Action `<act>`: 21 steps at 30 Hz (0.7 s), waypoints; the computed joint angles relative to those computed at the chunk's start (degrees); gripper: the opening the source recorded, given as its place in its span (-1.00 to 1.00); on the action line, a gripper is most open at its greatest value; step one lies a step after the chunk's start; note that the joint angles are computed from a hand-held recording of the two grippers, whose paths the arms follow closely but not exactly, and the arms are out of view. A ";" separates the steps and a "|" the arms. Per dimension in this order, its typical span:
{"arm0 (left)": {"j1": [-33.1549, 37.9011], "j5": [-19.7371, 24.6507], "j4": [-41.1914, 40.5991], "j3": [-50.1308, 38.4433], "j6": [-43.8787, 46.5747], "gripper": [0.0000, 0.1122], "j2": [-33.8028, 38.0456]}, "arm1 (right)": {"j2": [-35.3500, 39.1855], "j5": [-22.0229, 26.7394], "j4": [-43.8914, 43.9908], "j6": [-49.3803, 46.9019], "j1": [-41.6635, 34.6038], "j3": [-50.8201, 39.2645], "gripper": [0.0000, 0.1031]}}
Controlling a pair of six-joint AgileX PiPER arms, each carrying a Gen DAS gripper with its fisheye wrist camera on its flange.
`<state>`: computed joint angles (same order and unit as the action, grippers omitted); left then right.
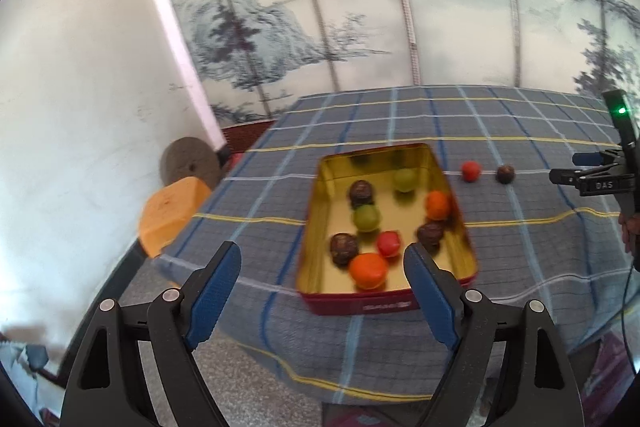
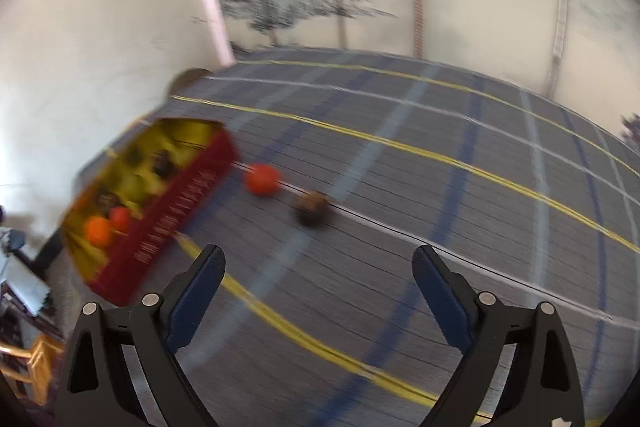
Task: Organize fruits
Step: 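Reach the left gripper to the red tomato on the cloth and grasp it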
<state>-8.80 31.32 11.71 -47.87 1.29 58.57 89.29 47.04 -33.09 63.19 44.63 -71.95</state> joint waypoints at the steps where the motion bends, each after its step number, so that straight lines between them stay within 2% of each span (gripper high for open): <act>1: -1.58 0.72 -2.00 -1.31 1.75 0.49 1.32 | -1.43 0.86 0.06 0.29 -1.12 2.30 0.82; 4: -5.20 1.61 -7.65 -5.29 6.52 0.49 5.66 | -5.19 3.30 0.54 -0.01 -4.98 8.35 0.82; 6: -7.40 1.72 -11.30 -8.01 10.04 0.49 8.88 | -7.37 3.11 0.55 -0.38 -7.26 11.85 0.85; 8: -10.82 1.51 -11.00 -12.03 9.95 0.49 13.83 | -8.39 3.77 -0.13 0.17 -8.76 14.07 0.86; 9: -11.84 1.39 -11.49 -13.98 11.12 0.49 16.01 | -8.83 3.03 -0.12 -0.13 -9.80 15.27 0.86; 12: -13.02 2.50 -19.26 -21.95 22.48 0.49 24.78 | -9.86 0.20 0.97 -0.83 -12.01 18.47 0.94; 15: -13.65 7.18 -22.35 -32.54 29.49 0.44 34.51 | -11.18 -1.24 2.04 -1.87 -12.99 19.32 0.99; 18: -13.74 16.29 -24.85 -46.69 35.20 0.31 45.83 | -13.30 -4.03 3.62 -3.44 -13.89 21.14 0.99; 21: -14.52 24.12 -22.70 -60.09 35.22 0.23 56.22 | -13.92 -6.57 6.63 -5.23 -15.04 21.92 0.99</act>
